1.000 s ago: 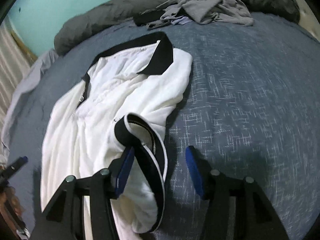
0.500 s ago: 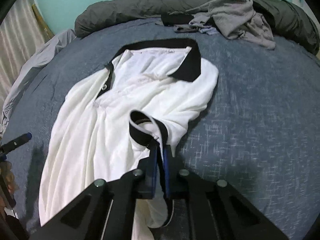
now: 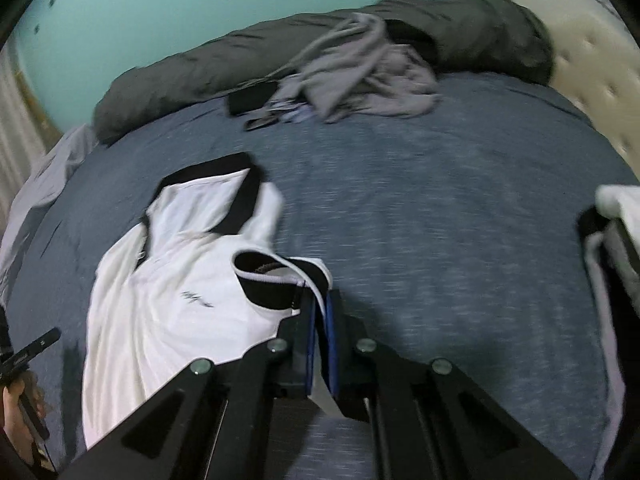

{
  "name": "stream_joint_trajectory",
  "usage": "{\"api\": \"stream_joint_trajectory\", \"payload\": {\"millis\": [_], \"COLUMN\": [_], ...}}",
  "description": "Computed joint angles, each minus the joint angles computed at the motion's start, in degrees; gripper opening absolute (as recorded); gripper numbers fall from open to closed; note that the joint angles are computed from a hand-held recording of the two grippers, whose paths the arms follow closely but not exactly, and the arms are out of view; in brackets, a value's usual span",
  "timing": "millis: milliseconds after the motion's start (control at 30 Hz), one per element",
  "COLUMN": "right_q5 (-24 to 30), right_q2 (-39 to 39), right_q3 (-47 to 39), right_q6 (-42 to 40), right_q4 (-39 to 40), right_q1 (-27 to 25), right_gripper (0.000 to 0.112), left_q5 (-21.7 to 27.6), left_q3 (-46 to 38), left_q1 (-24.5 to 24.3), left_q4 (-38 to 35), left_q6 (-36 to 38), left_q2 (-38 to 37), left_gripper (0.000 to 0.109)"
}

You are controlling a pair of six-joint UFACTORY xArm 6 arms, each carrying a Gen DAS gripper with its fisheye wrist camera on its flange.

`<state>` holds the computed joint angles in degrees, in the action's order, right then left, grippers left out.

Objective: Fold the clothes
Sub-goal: 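Pull the sleeve outward from the shirt body with the right gripper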

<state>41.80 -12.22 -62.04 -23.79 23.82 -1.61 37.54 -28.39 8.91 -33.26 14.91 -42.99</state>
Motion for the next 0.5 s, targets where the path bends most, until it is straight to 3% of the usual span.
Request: {"api": "stream_joint_trajectory", "payload": {"millis": [500], "right_q5": [-4.1], "right_q2": [6.2], "right_q3": [1.5], "right_q6": [6.1], "right_q4": [-5.3], "right_q1": [-7.8], "right_gripper": [0.005], "left_q5": [-0.5], "left_q3": [0.1], "left_q1": [-0.4], "left_q4": [1.2], "left_q6": [-0.8], "left_q2": [1.4], "left_gripper": [0.055]}}
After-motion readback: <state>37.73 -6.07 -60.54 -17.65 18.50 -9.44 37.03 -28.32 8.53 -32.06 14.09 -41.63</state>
